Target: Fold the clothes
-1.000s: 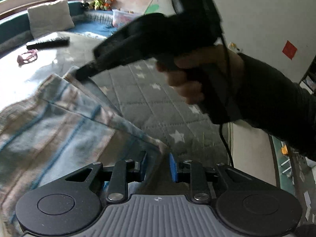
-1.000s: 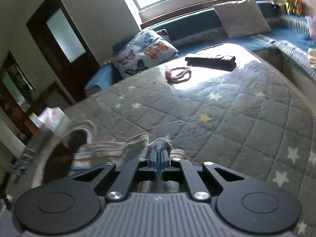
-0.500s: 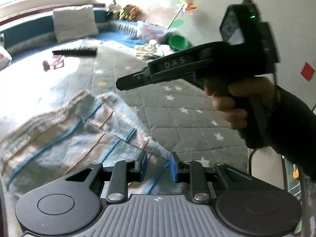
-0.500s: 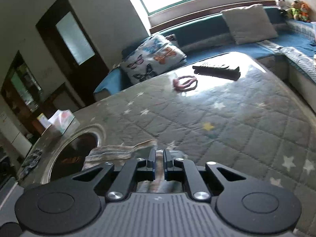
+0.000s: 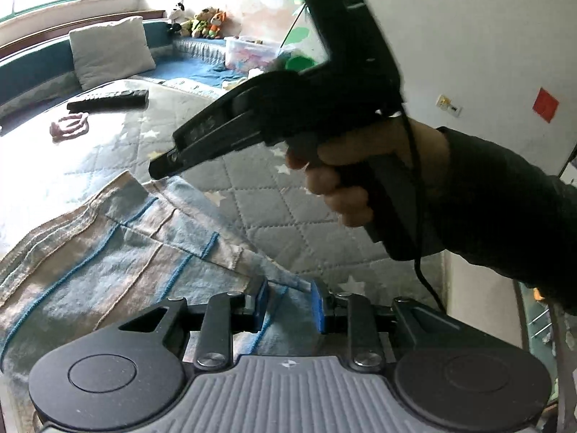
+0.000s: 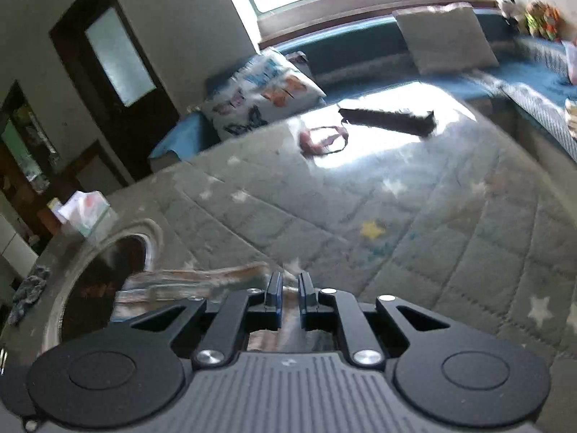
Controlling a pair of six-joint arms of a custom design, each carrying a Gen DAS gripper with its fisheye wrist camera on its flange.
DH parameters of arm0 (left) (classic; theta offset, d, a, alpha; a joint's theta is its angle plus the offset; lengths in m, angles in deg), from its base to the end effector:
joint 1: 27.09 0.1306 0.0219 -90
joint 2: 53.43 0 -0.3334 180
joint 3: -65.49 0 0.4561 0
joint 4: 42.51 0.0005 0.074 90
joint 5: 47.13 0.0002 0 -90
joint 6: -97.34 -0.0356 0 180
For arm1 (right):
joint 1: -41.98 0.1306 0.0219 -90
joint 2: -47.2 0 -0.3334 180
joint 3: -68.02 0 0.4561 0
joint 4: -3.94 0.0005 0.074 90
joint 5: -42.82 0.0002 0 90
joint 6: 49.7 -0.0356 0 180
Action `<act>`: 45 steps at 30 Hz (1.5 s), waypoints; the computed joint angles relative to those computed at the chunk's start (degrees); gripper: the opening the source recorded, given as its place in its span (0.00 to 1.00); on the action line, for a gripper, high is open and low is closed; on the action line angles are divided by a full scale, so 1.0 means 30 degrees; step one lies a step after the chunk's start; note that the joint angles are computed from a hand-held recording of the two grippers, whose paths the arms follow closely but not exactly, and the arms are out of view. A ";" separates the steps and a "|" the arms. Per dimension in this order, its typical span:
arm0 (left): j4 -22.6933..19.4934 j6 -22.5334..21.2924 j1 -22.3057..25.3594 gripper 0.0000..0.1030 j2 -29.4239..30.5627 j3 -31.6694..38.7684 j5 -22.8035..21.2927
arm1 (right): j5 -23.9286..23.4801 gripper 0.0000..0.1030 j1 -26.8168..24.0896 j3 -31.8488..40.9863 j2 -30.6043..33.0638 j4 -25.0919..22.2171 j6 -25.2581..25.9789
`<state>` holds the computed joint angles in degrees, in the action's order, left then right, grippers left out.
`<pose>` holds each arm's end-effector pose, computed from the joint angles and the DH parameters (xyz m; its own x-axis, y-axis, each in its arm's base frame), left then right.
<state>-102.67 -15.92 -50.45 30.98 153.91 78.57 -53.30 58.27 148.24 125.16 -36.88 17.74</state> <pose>0.4520 -0.2184 0.4087 -0.4555 0.5460 -0.7031 0.8711 0.4365 -0.2253 0.4728 0.1416 0.4063 -0.6902 0.1957 -0.6966 -0.1019 0.9268 0.3614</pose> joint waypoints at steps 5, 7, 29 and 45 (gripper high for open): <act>0.0218 0.0150 -0.0481 0.27 0.0157 -0.0110 -0.0655 | -0.0147 0.09 0.0593 0.0550 0.0270 -0.0204 0.1219; 0.0250 0.0208 -0.0544 0.28 0.0069 -0.0192 -0.0629 | -0.0188 0.09 0.0812 0.1044 0.0883 -0.0577 0.1635; 0.2363 0.3776 0.3432 0.28 0.0999 0.0993 -0.2617 | 0.1651 0.08 0.2412 -0.1042 -0.1984 -0.2100 0.3512; 0.2971 0.4748 0.3717 0.22 0.2154 0.1892 -0.2579 | 0.2101 0.14 0.2352 0.0742 0.0050 -0.1563 0.4725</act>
